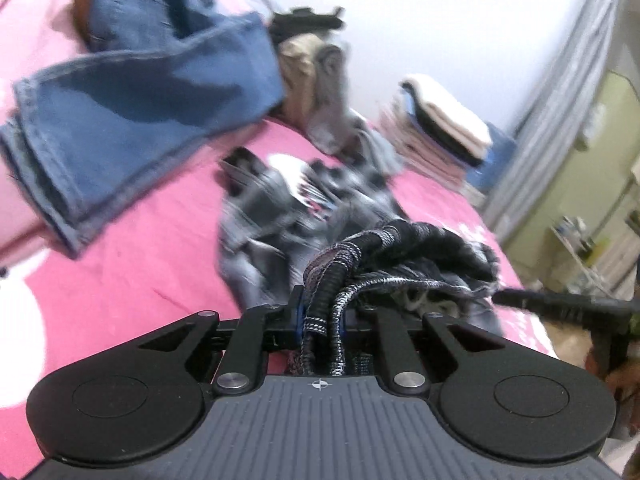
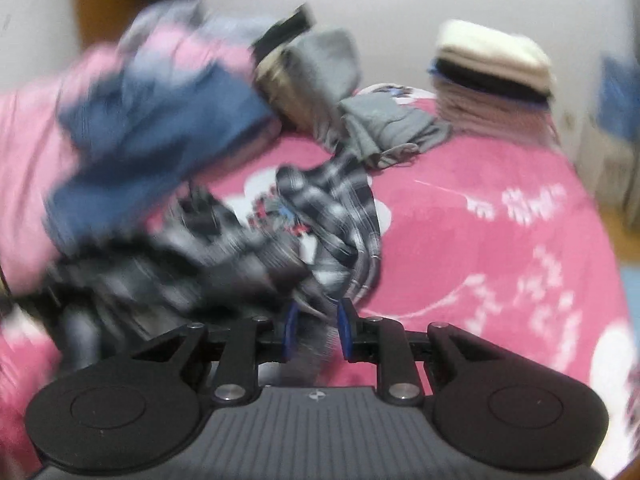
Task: Fold clothes
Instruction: 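Lift the plaid shirt high with both grippers to shake it out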
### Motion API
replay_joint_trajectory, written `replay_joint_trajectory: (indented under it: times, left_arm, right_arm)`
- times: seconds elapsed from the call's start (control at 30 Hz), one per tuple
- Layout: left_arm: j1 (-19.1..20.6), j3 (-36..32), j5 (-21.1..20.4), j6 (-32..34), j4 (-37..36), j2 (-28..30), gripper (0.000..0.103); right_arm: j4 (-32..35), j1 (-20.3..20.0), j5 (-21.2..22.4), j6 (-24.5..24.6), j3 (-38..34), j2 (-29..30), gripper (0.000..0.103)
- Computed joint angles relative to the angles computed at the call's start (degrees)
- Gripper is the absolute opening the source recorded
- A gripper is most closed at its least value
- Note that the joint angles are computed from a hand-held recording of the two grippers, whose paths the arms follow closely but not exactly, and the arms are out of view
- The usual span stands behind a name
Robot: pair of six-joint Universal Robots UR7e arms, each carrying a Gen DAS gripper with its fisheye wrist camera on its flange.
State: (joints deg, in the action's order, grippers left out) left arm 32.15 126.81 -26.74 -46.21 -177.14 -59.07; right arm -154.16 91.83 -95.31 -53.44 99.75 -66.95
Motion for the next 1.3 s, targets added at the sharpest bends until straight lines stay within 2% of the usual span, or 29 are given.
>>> replay_joint_trajectory:
  times: [0.07,0.2,0.27,0.33,0.37,0.53,0.67,0.7,0.77,0.8,0.83,0.87,0.93,1.03,1.2,1.3]
  left_arm:
    - [0.5,0.4,0.3,-0.5,0.6,-0.6,0.013]
    - [1.4,1.3,0.0,-1.0,1.4,-1.6,0.013]
    - [2.0,1.6,-0.8,-2.1,1.2,-1.9,0.013]
    - [2.5,1.9,-1.6,-2.7,0.7,-2.0,0.013]
    - [2.8,2.1,-2.1,-2.7,0.1,-2.0,0.013]
    - [3.9,2.4,-3.8,-0.9,-3.3,-1.3,0.013]
    - [4.5,3.1,-5.3,-0.3,-7.0,-1.2,0.013]
    - [4.6,3.5,-5.9,-0.4,-7.7,-1.4,0.013]
    - [4.8,4.3,-7.2,-0.9,-9.1,-2.0,0.015]
    - [4.9,4.7,-8.0,-1.4,-9.7,-2.3,0.016]
    - [4.9,5.0,-8.9,-1.7,-10.0,-2.6,0.020]
    - [5.0,5.3,-9.9,-2.1,-10.3,-3.0,0.023]
    - [5.0,6.1,-11.7,-3.0,-10.5,-3.5,0.038]
    - [4.7,6.9,-13.1,-4.4,-10.8,-3.9,0.052]
    - [4.1,7.7,-14.4,-5.3,-10.4,-4.2,0.061]
    - [3.9,7.7,-14.0,-6.9,-8.2,-4.3,0.062]
  right_arm:
    - [-1.3,0.5,-1.1,-4.6,0.0,1.4,0.024]
    - [3.5,0.9,3.0,-3.2,-4.0,3.8,0.024]
    - [7.6,0.8,5.9,-1.7,-6.4,4.4,0.030]
    - [11.2,0.6,8.4,-1.7,-8.1,4.5,0.043]
    - [13.4,0.4,9.5,-2.1,-9.0,4.5,0.046]
    - [20.7,1.3,5.4,-3.7,-14.1,8.1,0.058]
    - [28.1,1.0,6.5,1.3,-19.4,11.9,0.058]
    - [29.6,0.7,7.3,3.4,-20.5,12.7,0.057]
    - [30.0,0.1,9.1,6.1,-20.7,13.2,0.046]
    - [28.9,-0.1,9.8,6.0,-19.7,12.8,0.037]
    - [27.3,-0.2,10.2,5.6,-18.4,12.2,0.030]
    - [25.6,-0.3,10.4,5.1,-16.9,11.5,0.027]
    - [22.7,-0.6,11.0,5.2,-14.4,10.2,0.022]
    - [19.3,-1.1,12.1,6.5,-11.9,8.8,0.020]
    - [15.6,-1.6,12.8,8.6,-9.9,8.1,0.019]
    - [14.9,-1.8,13.2,9.3,-9.5,8.2,0.019]
